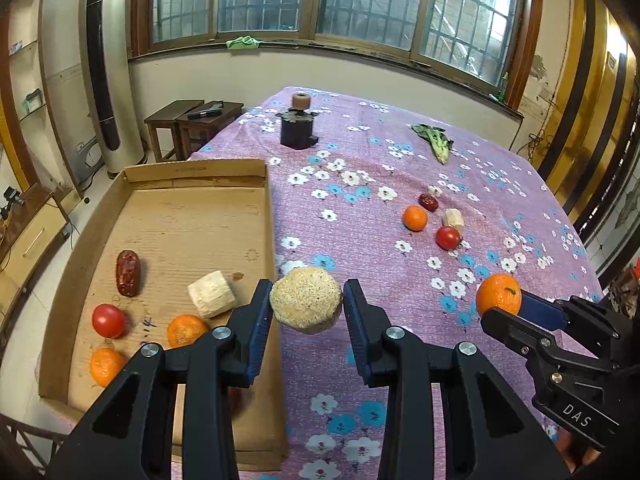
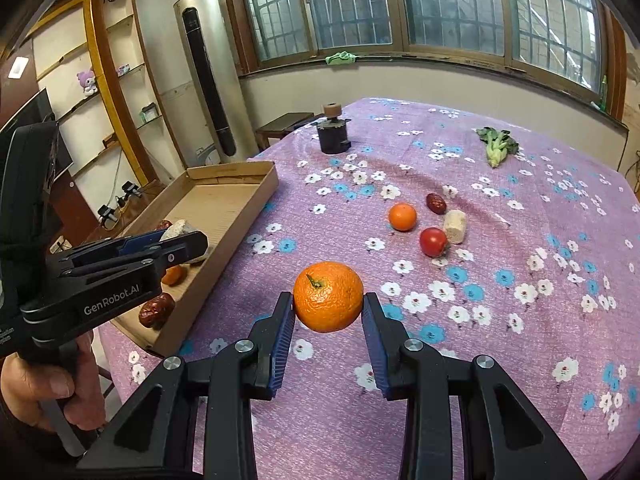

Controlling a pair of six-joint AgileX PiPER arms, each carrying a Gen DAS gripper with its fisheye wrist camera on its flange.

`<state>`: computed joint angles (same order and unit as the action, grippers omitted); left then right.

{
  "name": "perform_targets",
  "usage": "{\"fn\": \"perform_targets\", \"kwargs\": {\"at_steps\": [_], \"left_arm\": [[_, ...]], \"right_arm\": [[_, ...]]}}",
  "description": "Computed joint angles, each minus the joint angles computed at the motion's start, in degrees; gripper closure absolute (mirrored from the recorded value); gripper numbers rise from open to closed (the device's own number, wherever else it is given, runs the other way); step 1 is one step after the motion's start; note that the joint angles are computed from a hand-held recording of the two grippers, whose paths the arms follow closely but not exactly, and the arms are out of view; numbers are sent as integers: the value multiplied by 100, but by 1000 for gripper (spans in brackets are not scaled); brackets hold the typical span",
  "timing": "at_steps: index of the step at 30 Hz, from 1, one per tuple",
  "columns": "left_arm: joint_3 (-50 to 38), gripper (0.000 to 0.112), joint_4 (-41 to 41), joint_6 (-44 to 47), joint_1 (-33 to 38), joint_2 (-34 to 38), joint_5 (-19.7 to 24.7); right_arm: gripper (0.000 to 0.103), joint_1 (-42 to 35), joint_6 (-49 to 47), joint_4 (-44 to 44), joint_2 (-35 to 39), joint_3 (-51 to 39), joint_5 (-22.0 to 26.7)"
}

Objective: Organize fruits
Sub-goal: 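Carry the round cake and the orange with both tools over the cardboard tray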

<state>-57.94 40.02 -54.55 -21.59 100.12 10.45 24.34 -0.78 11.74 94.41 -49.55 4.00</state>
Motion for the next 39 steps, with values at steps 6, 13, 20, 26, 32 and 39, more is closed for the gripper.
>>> {"fn": "perform_targets", "kwargs": {"at_steps": [6, 13, 20, 26, 32, 39], "left_arm": [[91, 79, -356, 443, 405, -143, -37], [140, 79, -803, 977, 947, -234, -83], [26, 79, -1314, 1623, 1393, -109, -70], [-408, 79, -1865, 2361, 1770, 108, 122], [-1072, 79, -2850, 3488, 2023, 574, 412], [-1935, 79, -3456, 4178, 2147, 1230, 837]], "right_arm": [[68, 118, -1440, 1474, 279, -342, 119], [68, 260, -1666, 1703, 586, -792, 278], [68, 426, -2177, 2203, 978, -1365, 510], [68, 505, -2354, 2418, 1602, -2353, 953], [68, 616, -1837, 1957, 2375, -3603, 1538], [68, 766, -1120, 1258, 3448, -5308, 2387]]}}
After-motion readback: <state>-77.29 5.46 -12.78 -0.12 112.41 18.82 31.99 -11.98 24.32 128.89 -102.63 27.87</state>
